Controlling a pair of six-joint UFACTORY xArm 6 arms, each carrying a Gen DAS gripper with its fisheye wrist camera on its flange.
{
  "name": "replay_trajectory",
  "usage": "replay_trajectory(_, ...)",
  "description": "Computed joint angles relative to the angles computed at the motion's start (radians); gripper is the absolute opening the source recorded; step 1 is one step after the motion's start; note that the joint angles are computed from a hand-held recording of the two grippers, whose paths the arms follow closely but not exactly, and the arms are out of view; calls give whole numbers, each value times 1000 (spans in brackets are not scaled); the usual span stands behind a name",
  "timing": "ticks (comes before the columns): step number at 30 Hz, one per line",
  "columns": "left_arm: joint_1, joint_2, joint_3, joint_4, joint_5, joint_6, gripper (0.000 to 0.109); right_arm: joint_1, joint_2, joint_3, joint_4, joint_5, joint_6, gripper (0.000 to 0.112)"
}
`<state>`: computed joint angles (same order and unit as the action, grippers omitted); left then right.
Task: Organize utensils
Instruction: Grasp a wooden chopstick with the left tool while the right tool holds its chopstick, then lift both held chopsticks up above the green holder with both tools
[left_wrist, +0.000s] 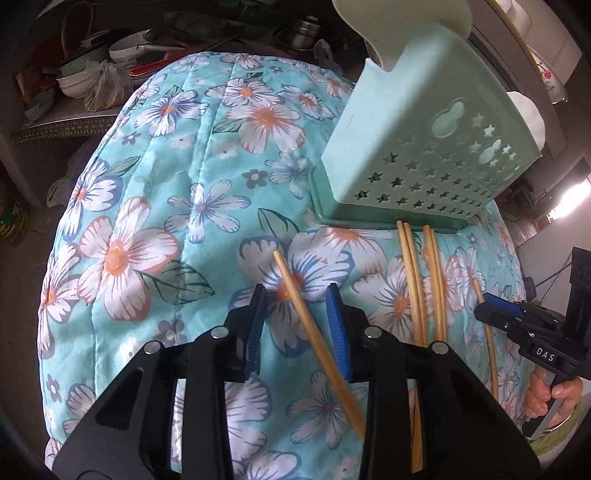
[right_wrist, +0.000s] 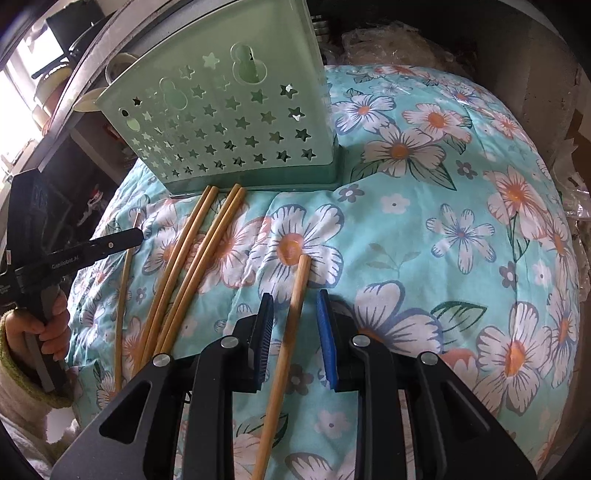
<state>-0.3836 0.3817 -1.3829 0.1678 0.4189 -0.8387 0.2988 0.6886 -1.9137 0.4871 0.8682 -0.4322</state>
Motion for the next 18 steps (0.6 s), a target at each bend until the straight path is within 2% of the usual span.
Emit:
replay_trajectory(4, 10, 14, -14, -14, -1, 23, 21, 8, 43, -62, -26, 16, 12, 19)
replay_trajectory(10, 18, 32, -28, 30, -17, -31, 12, 13, 68, -94, -30, 12, 33, 8)
replay_trajectory(13, 21, 28, -13, 53, -52, -69, 11, 8, 56, -83, 7, 10, 36, 7)
replay_trajectory(16, 30, 7, 27, 28, -116, -84, 10, 0, 27, -53, 53, -4, 22, 7)
replay_trajectory(18, 36, -25, 64, 62, -159, -135, 8, -5, -5, -19, 87, -27, 3, 7)
